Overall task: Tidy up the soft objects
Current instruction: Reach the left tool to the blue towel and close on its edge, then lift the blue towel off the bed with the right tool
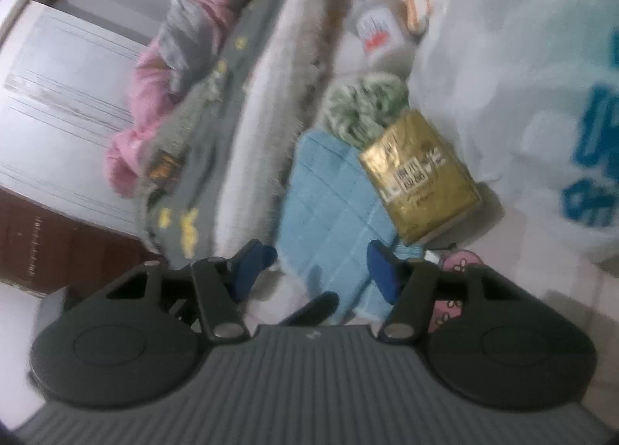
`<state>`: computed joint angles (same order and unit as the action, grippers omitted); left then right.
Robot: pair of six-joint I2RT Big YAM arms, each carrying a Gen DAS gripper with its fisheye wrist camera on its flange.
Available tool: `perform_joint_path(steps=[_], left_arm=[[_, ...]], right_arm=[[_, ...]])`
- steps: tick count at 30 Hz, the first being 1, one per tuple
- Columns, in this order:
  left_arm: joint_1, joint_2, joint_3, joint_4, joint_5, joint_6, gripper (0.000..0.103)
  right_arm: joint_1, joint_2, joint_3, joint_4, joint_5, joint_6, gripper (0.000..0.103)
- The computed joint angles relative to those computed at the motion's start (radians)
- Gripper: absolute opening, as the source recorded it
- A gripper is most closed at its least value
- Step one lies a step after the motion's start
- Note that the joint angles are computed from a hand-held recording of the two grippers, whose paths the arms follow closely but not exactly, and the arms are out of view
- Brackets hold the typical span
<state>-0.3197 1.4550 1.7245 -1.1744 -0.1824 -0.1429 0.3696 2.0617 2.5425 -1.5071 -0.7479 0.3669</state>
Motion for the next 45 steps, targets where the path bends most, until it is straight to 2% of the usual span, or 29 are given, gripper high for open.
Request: perform_joint_path(steps=[5, 6, 9, 11, 14, 16, 19, 21, 23, 24, 27, 29, 33, 38, 41, 44, 45], left_arm=[[0.0, 0.001, -0.026, 0.008, 0.045, 0.017, 0.064], [-0.002, 0.002, -0.028, 0.008, 0.05, 0.021, 0.068], [-0.007, 0.018, -0.01, -0.007, 0.064, 0.03, 0.081], [-0.012, 0.04, 0.01, -0.018, 0.069, 0.052, 0.083], [-0.03, 0.058, 0.009, -0.006, 0.018, 0.079, 0.086], [-0.034, 0.056, 0.002, 0.012, 0.012, 0.082, 0.08], [-0.035, 0.049, -0.004, 0.019, -0.007, 0.075, 0.057], [-0.039, 0.049, 0.005, 0.004, -0.043, 0.084, 0.026], [-0.04, 0.051, 0.011, -0.007, -0.08, 0.09, 0.014], [-0.034, 0.046, 0.009, -0.008, -0.066, 0.082, 0.013], [-0.005, 0.026, 0.006, -0.022, 0.018, 0.026, 0.012], [0.02, 0.003, -0.002, -0.029, 0.107, -0.02, 0.012], [0.065, -0.047, -0.034, -0.02, 0.298, -0.094, 0.012], [0.119, -0.101, -0.102, 0.038, 0.558, -0.208, 0.012], [0.158, -0.122, -0.152, 0.116, 0.685, -0.298, 0.012], [0.175, -0.136, -0.176, 0.154, 0.714, -0.338, 0.012], [0.181, -0.141, -0.186, 0.173, 0.725, -0.356, 0.012]], right_arm=[[0.023, 0.003, -0.012, 0.01, 0.163, -0.033, 0.054], [0.021, -0.011, -0.039, 0.027, 0.178, -0.03, 0.052], [0.007, -0.035, -0.081, 0.057, 0.196, -0.007, 0.051], [-0.007, -0.049, -0.107, 0.069, 0.198, 0.003, 0.051], [-0.015, -0.057, -0.132, 0.09, 0.192, 0.03, 0.051], [-0.019, -0.061, -0.145, 0.104, 0.184, 0.047, 0.051], [-0.019, -0.051, -0.139, 0.117, 0.185, 0.067, 0.051], [-0.02, -0.05, -0.141, 0.127, 0.181, 0.079, 0.052], [-0.025, -0.055, -0.153, 0.14, 0.17, 0.094, 0.052], [-0.028, -0.058, -0.162, 0.148, 0.163, 0.105, 0.053], [-0.033, -0.065, -0.182, 0.168, 0.145, 0.133, 0.053], [-0.034, -0.071, -0.194, 0.173, 0.138, 0.137, 0.056], [-0.037, -0.082, -0.207, 0.152, 0.103, 0.139, 0.066], [-0.049, -0.117, -0.245, 0.155, 0.075, 0.151, 0.07], [-0.065, -0.17, -0.315, 0.225, 0.02, 0.182, 0.071], [-0.087, -0.215, -0.385, 0.318, -0.085, 0.253, 0.071], [-0.093, -0.235, -0.421, 0.375, -0.12, 0.29, 0.072]])
